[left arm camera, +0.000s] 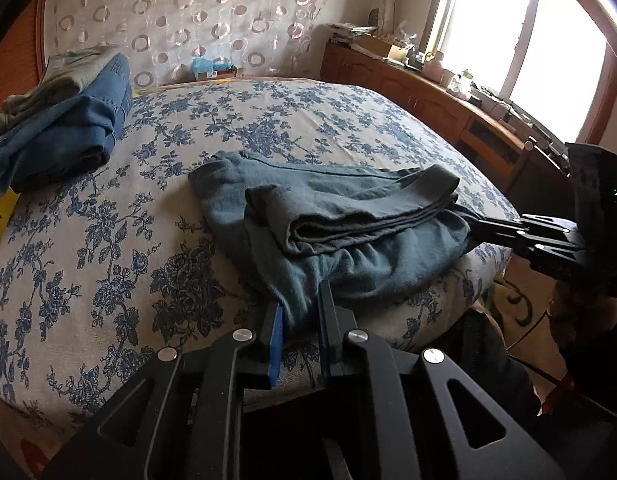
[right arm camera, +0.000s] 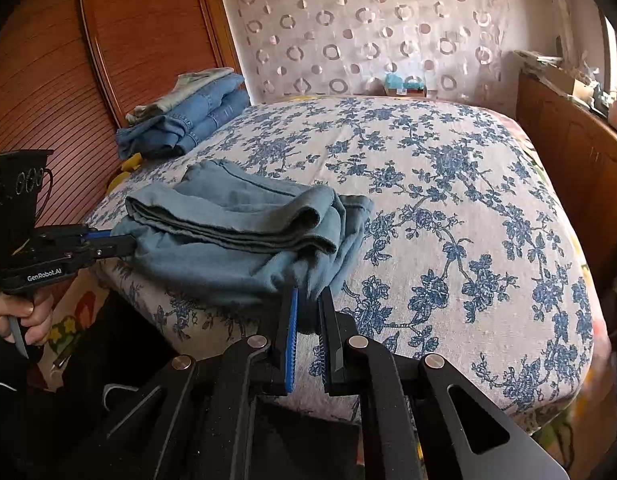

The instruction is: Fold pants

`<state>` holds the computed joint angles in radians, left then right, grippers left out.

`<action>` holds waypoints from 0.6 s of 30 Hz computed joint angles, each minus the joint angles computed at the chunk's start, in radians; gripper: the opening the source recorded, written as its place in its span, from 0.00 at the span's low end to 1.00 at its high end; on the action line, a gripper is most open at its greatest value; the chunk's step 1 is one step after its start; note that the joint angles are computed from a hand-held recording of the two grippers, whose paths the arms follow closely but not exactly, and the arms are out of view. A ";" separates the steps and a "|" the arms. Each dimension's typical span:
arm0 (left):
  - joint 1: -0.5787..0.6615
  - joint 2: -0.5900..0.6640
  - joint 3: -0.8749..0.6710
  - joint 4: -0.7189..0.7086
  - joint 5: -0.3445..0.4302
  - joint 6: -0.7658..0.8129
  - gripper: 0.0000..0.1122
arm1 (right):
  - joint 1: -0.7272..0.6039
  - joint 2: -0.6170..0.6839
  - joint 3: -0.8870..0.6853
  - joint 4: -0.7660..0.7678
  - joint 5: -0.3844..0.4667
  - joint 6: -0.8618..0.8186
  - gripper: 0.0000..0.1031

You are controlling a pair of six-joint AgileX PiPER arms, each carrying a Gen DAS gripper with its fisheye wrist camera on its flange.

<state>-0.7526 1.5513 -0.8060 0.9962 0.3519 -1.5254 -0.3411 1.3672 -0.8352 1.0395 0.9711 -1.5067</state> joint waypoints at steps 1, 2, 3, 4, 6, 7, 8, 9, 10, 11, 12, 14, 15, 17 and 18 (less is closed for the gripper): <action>-0.010 0.003 -0.007 -0.002 0.021 0.002 0.15 | 0.004 -0.003 -0.004 -0.016 0.000 0.014 0.09; -0.017 0.006 -0.013 0.000 0.036 0.000 0.15 | 0.011 -0.009 -0.002 -0.026 -0.010 0.026 0.09; -0.024 0.008 -0.018 0.000 0.049 0.001 0.16 | 0.009 -0.018 0.002 -0.022 -0.011 0.025 0.09; -0.029 0.006 -0.020 0.002 0.056 0.000 0.16 | 0.004 -0.024 0.004 -0.015 -0.002 0.023 0.09; -0.042 0.007 -0.030 -0.004 0.084 0.004 0.16 | -0.008 -0.033 0.004 -0.008 0.014 0.018 0.09; -0.046 0.007 -0.033 -0.006 0.093 0.006 0.18 | -0.018 -0.039 0.005 -0.005 0.021 0.014 0.09; -0.051 0.007 -0.036 -0.006 0.103 0.007 0.18 | -0.026 -0.044 0.005 -0.001 0.029 0.012 0.09; -0.056 0.006 -0.039 -0.006 0.112 0.007 0.19 | -0.036 -0.048 0.004 0.004 0.039 0.009 0.09; -0.060 0.003 -0.041 -0.007 0.121 0.009 0.19 | -0.047 -0.054 0.005 0.008 0.050 0.005 0.09; -0.060 0.001 -0.041 -0.007 0.123 0.009 0.19 | -0.057 -0.058 0.004 0.013 0.060 0.002 0.09; -0.061 -0.002 -0.041 -0.004 0.126 0.008 0.22 | -0.065 -0.062 0.004 0.018 0.069 -0.001 0.09; -0.062 -0.004 -0.043 0.010 0.135 -0.007 0.28 | -0.073 -0.070 0.007 0.022 0.077 -0.011 0.09; -0.062 -0.007 -0.039 0.023 0.134 -0.019 0.32 | -0.072 -0.074 0.009 0.021 0.076 -0.015 0.09; -0.061 -0.009 -0.034 0.046 0.132 -0.040 0.43 | -0.065 -0.081 0.016 0.026 0.066 -0.026 0.10; -0.059 -0.007 -0.033 0.050 0.131 -0.043 0.43 | -0.058 -0.081 0.016 0.029 0.059 -0.030 0.16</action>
<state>-0.8115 1.5447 -0.8393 1.0465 0.4829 -1.5686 -0.3991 1.2863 -0.8196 1.0688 1.0297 -1.5362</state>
